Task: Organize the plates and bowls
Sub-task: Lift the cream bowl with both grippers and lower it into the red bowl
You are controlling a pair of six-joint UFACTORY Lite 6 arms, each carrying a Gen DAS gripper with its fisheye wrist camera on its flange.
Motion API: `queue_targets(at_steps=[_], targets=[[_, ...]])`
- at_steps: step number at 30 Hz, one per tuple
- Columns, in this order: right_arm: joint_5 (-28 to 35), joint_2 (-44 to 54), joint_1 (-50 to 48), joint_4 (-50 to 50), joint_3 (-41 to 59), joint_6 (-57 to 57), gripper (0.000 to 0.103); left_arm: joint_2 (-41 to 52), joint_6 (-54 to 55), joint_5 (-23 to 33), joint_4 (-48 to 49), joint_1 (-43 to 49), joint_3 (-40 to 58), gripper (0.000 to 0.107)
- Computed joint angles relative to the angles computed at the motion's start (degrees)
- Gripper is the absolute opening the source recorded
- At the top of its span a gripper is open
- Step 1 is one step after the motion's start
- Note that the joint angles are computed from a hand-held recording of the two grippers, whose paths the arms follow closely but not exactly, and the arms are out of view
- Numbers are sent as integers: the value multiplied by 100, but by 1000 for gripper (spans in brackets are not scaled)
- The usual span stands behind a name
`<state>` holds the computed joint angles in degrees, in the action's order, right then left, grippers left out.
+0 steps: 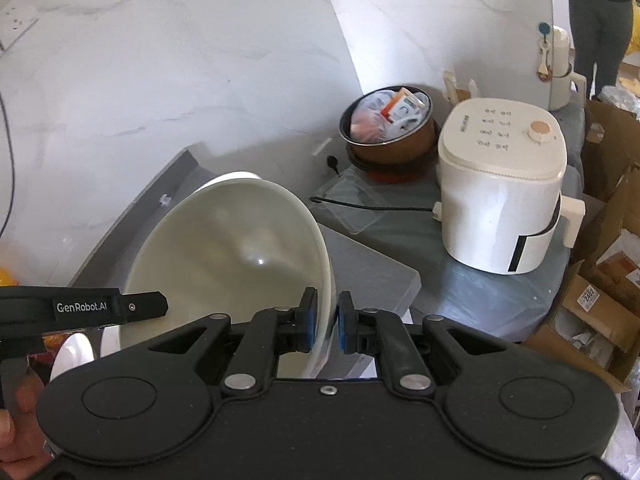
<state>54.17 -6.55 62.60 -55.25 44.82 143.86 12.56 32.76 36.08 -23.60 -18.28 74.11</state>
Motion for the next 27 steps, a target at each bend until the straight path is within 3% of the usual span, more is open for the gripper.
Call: queue_targets(at_steps=[13,27], targets=[[451,246,530,102,909,-579,13,-966,62,504,-212,793,-383,7],[276,690,812,119,1420,-895,13,-1680,701,797,-566,1713,-998,7]])
